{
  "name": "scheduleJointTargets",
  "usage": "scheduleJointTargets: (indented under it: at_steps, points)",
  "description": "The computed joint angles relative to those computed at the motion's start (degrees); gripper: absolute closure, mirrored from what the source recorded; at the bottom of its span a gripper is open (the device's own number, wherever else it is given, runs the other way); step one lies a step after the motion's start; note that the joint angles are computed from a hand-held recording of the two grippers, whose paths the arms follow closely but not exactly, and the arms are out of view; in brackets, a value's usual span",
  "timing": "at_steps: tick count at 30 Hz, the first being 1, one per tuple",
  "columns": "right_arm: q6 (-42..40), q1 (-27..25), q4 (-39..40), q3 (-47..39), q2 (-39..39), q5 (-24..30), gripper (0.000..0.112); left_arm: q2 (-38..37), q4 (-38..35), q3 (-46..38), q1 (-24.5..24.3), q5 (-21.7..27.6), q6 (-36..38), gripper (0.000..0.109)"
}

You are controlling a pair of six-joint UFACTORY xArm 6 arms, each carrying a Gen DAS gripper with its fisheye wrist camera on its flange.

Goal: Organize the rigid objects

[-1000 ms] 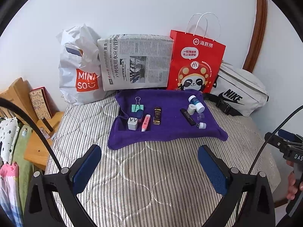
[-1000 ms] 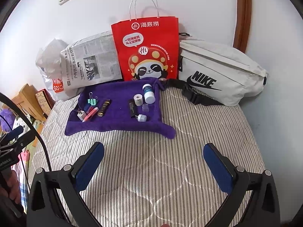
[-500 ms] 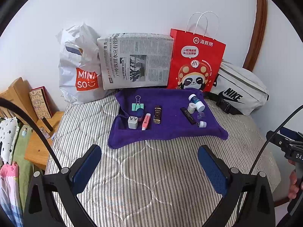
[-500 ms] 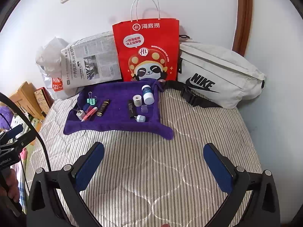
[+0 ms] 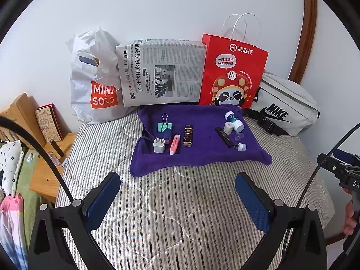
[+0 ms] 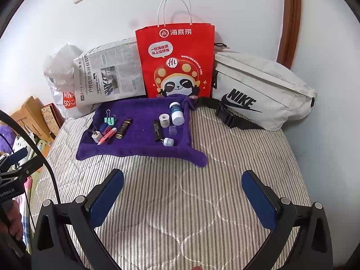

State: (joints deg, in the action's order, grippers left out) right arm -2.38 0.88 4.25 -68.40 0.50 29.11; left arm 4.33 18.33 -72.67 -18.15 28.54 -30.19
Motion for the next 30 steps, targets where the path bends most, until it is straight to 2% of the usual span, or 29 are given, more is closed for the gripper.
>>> scheduleJointTargets:
  at_steps: [30]
  points:
    - [0.86,0.3,-0.65,0.21,-0.19,-0.48,0.009,0.0,-0.7,0.35,0.67,0.13,1.72,0.006]
